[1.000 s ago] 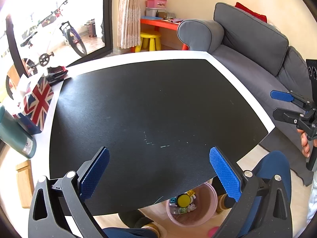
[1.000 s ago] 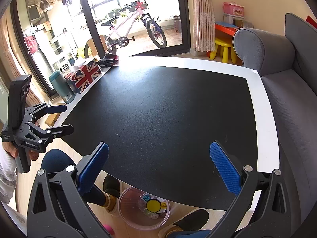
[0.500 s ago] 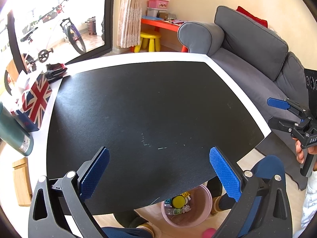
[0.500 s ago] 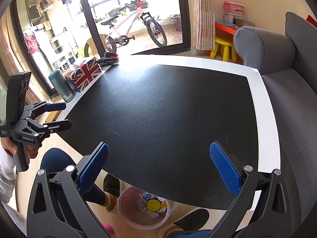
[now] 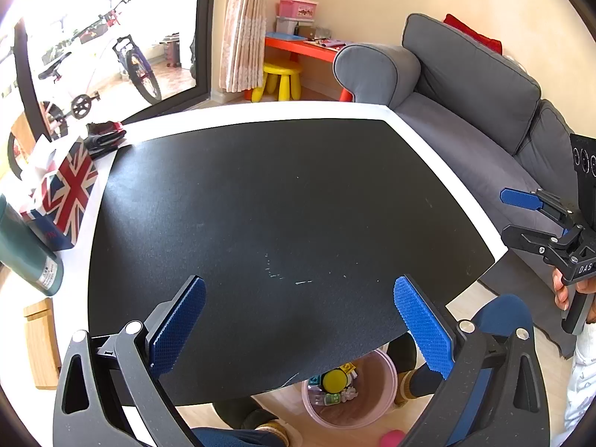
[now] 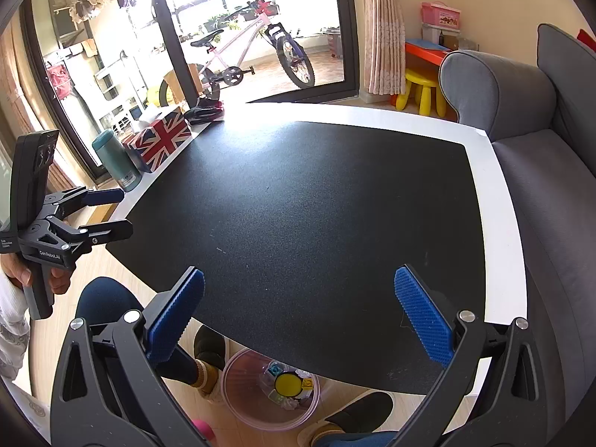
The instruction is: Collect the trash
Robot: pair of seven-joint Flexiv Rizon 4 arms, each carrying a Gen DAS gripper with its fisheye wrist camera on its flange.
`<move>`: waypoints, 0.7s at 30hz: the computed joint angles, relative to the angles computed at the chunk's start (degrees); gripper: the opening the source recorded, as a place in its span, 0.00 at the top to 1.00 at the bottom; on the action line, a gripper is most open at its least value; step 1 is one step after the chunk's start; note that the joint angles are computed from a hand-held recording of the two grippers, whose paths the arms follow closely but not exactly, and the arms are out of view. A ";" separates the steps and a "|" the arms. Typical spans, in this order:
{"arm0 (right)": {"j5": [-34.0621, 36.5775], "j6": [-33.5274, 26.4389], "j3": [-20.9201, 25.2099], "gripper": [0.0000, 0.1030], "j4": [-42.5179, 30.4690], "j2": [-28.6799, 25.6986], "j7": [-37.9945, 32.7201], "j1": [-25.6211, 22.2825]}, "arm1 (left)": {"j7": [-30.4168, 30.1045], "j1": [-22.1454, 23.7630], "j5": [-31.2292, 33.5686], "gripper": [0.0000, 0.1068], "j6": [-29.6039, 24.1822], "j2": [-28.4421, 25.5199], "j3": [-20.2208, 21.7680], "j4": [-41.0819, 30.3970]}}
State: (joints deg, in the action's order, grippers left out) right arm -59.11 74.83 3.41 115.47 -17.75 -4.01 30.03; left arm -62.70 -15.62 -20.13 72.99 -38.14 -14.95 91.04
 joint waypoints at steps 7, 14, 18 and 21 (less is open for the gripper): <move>0.61 -0.29 0.22 0.03 -0.04 0.02 -0.30 0.04 | -0.10 -0.08 0.14 0.09 -0.31 0.01 0.07 -0.11; 0.41 -0.16 0.09 0.03 0.04 0.04 -0.19 0.05 | 0.04 -0.13 0.04 0.09 -0.17 -0.04 -0.17 -0.03; 0.40 -0.15 0.09 0.03 0.04 0.03 -0.19 0.03 | 0.11 -0.09 -0.03 0.09 -0.20 -0.05 -0.23 -0.05; 0.48 -0.23 0.14 0.03 0.02 0.04 -0.30 0.04 | 0.15 -0.08 -0.06 0.09 -0.18 -0.07 -0.24 -0.06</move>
